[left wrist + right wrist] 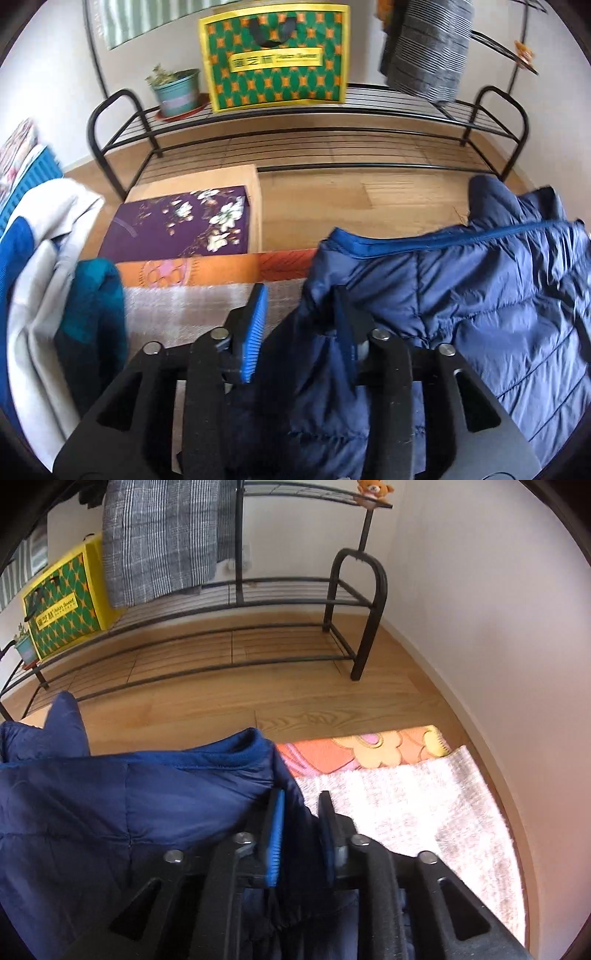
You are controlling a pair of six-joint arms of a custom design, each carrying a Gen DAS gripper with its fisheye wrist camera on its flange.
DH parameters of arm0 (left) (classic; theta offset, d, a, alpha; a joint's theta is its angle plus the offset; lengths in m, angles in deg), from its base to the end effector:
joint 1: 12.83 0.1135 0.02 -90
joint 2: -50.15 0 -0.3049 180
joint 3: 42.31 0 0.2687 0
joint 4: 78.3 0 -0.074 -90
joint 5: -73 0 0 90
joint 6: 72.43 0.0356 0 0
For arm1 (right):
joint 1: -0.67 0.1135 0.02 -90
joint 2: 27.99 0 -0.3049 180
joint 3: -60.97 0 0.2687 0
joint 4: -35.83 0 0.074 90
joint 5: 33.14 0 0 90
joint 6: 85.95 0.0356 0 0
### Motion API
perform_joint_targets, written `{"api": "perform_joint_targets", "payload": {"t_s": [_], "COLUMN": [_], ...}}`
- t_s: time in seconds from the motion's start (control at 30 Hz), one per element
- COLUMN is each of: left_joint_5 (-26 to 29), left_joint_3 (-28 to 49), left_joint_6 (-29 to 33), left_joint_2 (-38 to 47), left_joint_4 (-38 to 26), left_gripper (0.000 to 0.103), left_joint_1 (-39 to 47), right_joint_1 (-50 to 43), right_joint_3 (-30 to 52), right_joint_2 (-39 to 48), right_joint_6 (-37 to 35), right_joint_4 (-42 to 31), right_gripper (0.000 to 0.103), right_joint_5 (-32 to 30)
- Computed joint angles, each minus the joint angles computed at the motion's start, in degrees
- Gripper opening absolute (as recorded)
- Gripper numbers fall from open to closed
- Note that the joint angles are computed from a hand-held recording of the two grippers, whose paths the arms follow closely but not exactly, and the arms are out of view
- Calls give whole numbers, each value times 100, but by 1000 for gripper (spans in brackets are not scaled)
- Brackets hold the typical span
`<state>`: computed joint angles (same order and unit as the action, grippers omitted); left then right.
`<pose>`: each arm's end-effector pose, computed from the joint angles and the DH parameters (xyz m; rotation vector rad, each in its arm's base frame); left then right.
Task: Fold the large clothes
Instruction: 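Open both grippers and release the hem onto the jacket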
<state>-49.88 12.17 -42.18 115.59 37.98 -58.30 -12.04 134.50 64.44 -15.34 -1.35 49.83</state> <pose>0.1432 -0.1180 0.2395 -0.4129 2.4906 0.1824 0.3406 -0.0723 0.2404 -0.1954 2.5322 -0.0642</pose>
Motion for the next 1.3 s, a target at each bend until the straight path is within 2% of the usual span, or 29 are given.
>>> {"api": "perform_joint_targets", "payload": {"t_s": [0.07,0.13,0.23,0.3,0.37,0.43,0.5,0.6,0.73,0.8,0.9,1.0,1.1,1.2,1.23,1.27,1.3], "left_joint_5": [-90,-428,-929,-1168,-1271,-1299,-1156,-863,-612,-469,-212,-464,-360,-657,-747,-799,-826], "left_joint_3": [149,502,1337,2019,2626,3206,3540,3822,4180,4361,4094,3991,3841,3768,3794,3834,3872], "left_joint_6": [-175,-741,-1809,-2583,-2875,-2720,-2256,-1783,-1343,-1151,-1000,-949,-1100,-1316,-1371,-1412,-1429], "left_joint_2": [-161,-286,-55,353,842,1408,1857,2540,3551,4077,4406,4537,4192,3769,3657,3580,3538], "left_joint_4": [-331,-1043,-2239,-2901,-3187,-3039,-2471,-1771,-1279,-1200,-744,-564,-448,-569,-642,-707,-730], "left_gripper": [40,40,40,40,40,43,44,44,44,44,44,44,44,44,44,44,44], "left_joint_1": [-104,-575,-1736,-2623,-3096,-3370,-3351,-3279,-3178,-3119,-3013,-3082,-3111,-3080,-2975,-2826,-2700], "right_joint_1": [-223,-595,-1393,-2153,-2950,-3908,-4681,-5476,-6112,-6186,-6083,-5937,-5719,-5526,-5517,-5490,-5494], "right_joint_3": [128,231,496,699,866,975,886,741,599,550,447,460,380,162,126,101,77], "right_joint_2": [-156,-454,-876,-1116,-1290,-1374,-1421,-1262,-591,-261,126,451,579,549,533,526,528], "right_joint_6": [-99,-326,-736,-1358,-2198,-3195,-3866,-4549,-5204,-5246,-5168,-4994,-4679,-4294,-4261,-4220,-4199], "right_joint_4": [-336,-741,-1643,-2534,-3482,-4404,-4748,-4932,-5278,-5401,-5489,-5675,-5667,-5396,-5355,-5332,-5324], "right_gripper": [28,29,29,32,37,64,73,73,74,75,75,77,77,74,60,55,43], "right_joint_5": [-417,-889,-1980,-2753,-3287,-3558,-3510,-3360,-3006,-2821,-2758,-2973,-3170,-3348,-3437,-3448,-3441]}}
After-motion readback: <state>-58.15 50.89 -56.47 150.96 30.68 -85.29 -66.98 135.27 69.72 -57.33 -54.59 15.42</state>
